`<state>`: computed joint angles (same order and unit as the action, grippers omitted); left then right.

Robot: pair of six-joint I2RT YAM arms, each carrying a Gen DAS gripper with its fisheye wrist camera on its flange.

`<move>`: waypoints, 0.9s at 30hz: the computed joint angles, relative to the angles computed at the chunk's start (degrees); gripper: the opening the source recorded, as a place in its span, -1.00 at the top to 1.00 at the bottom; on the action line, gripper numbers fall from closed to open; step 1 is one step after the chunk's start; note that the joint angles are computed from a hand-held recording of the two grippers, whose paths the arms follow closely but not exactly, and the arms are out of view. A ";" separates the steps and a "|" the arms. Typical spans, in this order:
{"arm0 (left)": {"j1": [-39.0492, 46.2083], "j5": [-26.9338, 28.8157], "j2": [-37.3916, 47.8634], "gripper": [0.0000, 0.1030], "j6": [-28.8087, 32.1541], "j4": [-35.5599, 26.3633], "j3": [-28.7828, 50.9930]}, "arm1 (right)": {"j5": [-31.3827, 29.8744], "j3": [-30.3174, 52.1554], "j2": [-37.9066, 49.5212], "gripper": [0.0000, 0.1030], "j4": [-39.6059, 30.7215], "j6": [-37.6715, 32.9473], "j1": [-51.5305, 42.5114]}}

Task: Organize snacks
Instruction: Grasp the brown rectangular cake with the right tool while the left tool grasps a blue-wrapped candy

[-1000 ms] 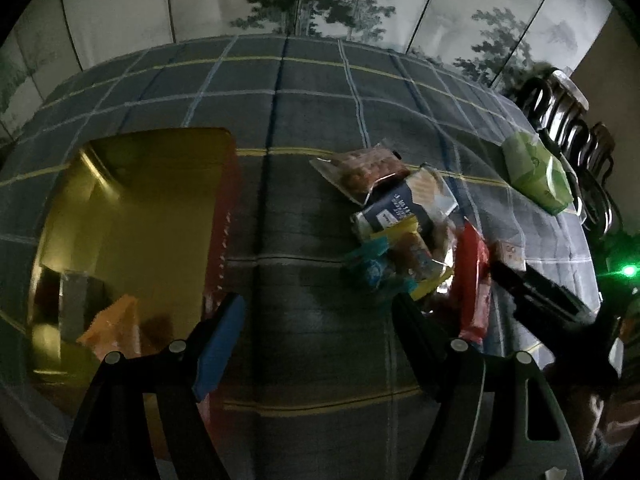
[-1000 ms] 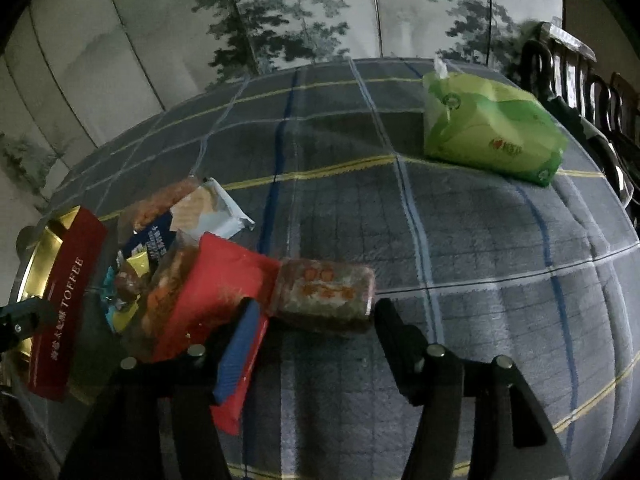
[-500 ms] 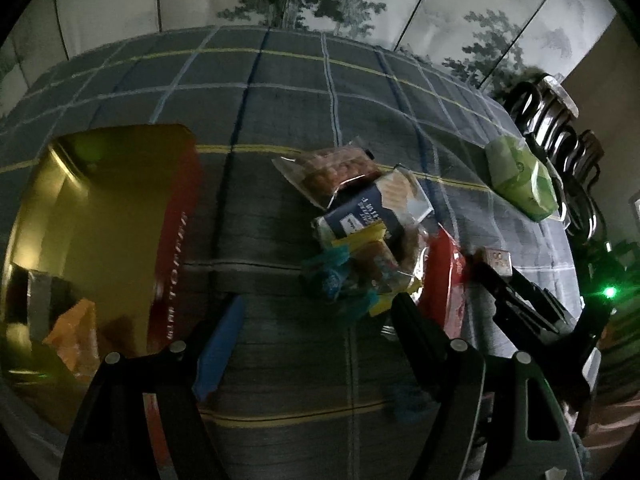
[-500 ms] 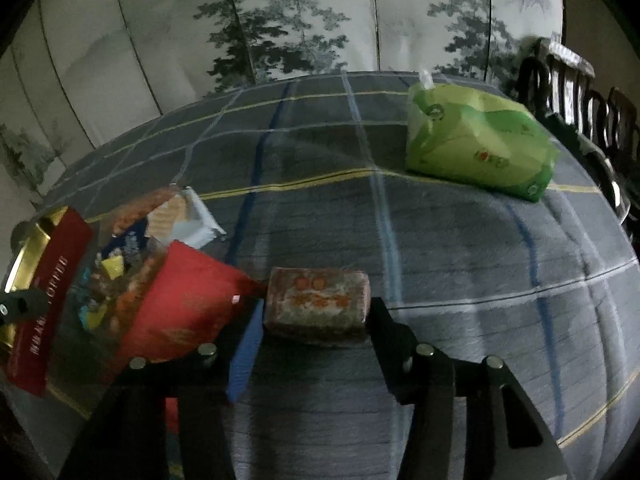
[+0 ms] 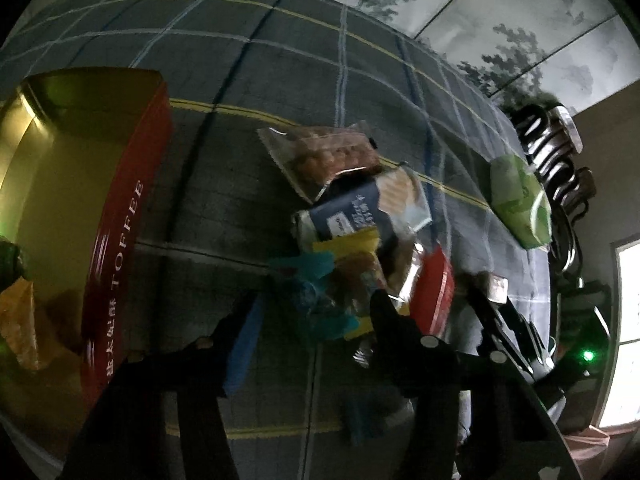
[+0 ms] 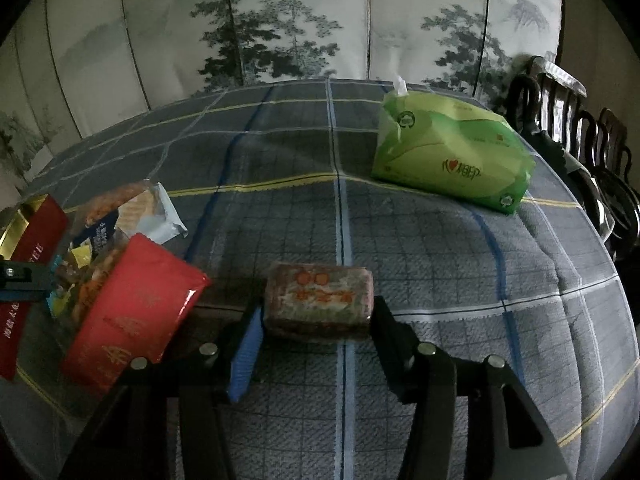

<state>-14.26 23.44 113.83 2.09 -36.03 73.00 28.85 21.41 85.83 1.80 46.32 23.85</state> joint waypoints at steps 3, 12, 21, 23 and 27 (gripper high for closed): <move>0.07 1.23 1.02 -0.01 0.04 -0.04 0.78 | 0.05 0.08 0.17 -0.05 0.03 0.00 0.01; 1.16 1.65 1.03 0.18 2.74 0.35 -0.32 | 0.72 0.74 0.29 -0.05 -1.51 0.35 0.58; 0.65 -0.21 1.64 0.46 4.48 2.96 -1.49 | 1.18 1.54 0.91 -0.05 -2.42 0.72 1.04; 0.73 -0.28 1.17 0.48 5.51 3.10 -2.00 | 1.22 1.64 0.98 -0.05 -2.50 0.77 1.09; 0.21 -1.35 -0.66 0.50 6.97 3.90 -3.46 | 1.29 1.70 1.05 -0.05 -2.58 0.84 1.14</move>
